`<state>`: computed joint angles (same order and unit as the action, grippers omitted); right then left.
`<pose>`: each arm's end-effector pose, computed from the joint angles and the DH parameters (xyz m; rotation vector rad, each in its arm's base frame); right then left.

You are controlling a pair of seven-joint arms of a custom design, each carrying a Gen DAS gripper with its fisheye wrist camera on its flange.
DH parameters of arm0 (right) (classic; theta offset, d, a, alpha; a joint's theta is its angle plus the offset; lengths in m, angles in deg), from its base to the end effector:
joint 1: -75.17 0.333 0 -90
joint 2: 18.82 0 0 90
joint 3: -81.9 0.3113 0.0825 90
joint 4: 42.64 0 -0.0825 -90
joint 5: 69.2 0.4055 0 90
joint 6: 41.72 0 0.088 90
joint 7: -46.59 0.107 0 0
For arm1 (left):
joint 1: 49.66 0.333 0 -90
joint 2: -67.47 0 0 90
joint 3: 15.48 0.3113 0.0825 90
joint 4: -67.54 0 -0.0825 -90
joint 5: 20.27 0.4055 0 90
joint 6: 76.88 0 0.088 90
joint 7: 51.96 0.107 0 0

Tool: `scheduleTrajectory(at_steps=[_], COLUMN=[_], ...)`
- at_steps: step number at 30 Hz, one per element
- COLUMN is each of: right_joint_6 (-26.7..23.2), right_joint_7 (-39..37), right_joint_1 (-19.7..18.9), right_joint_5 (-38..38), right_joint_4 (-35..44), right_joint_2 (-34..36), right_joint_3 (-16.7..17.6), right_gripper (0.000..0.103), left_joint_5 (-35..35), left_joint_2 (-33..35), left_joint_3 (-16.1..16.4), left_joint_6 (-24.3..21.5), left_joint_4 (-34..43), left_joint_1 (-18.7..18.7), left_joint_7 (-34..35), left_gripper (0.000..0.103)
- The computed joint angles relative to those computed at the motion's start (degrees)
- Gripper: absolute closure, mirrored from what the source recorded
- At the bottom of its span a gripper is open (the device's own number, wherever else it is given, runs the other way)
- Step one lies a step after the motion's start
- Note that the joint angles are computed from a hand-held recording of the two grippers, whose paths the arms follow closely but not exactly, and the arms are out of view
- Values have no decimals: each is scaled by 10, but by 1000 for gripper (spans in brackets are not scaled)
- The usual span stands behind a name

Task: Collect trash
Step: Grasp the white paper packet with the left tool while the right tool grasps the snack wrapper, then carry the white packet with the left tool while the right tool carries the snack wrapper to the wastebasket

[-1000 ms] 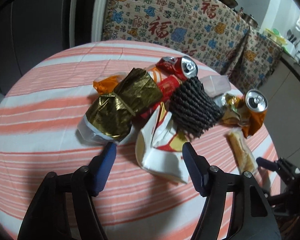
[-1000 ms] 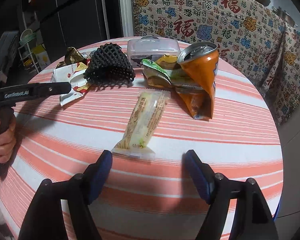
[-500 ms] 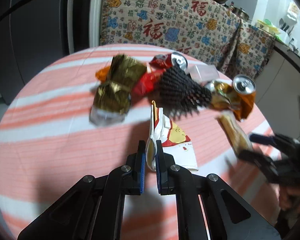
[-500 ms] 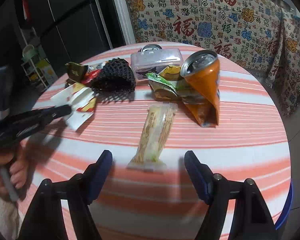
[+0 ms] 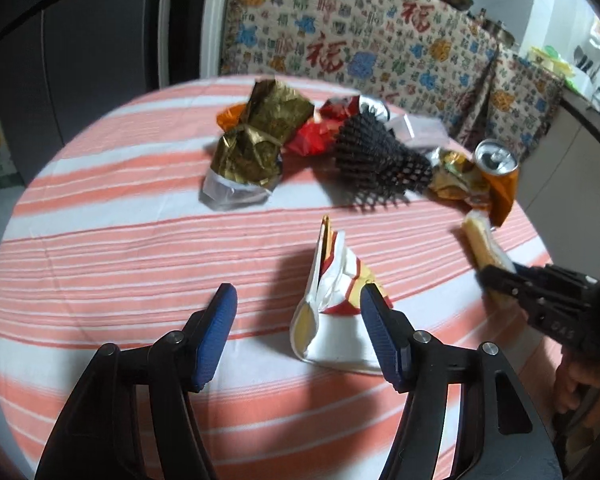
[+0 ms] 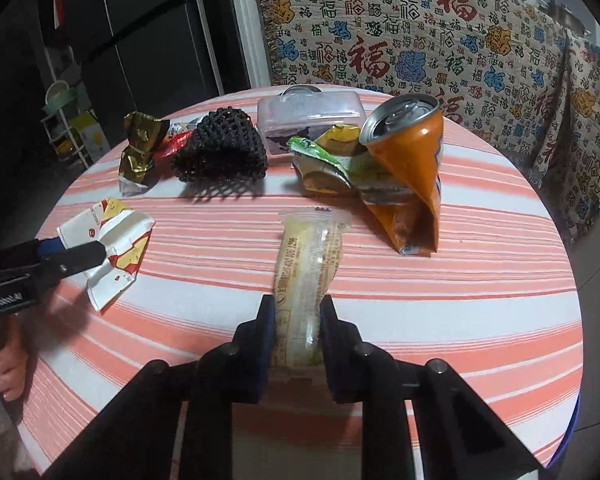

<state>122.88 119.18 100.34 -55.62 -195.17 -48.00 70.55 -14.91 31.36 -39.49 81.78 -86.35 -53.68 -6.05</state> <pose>0.4325 0.0911 0.4617 -1.9960 1.4289 -0.4385 0.3719 -0.2058 0.4707 -2.0159 1.6593 -0.8054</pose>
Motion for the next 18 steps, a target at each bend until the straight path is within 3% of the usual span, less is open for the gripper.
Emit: scheduleTrajectory(at_steps=[3, 5, 8, 11, 18], right_joint_6=[1, 1, -5, -11, -36], right_joint_7=[6, 10, 13, 8, -6], right_joint_1=[-6, -13, -23, -19, -11], right_joint_5=[-5, -14, -30, -27, -22], right_joint_4=[11, 16, 16, 13, 5], right_joint_2=[14, 21, 19, 9, -27], right_joint_3=[8, 16, 26, 20, 11], right_gripper=[80, 80, 83, 85, 85], left_joint_5=[5, -3, 5, 15, -10], left_joint_2=[5, 7, 2, -9, -25], left_joint_3=[-2, 10, -1, -11, 6], left_joint_6=[2, 11, 7, 2, 19], left_joint_4=[4, 0, 3, 2, -8], left_joint_1=[5, -7, -1, 4, -15], left_joint_7=[0, 10, 13, 10, 16], left_gripper=[60, 82, 90, 92, 93])
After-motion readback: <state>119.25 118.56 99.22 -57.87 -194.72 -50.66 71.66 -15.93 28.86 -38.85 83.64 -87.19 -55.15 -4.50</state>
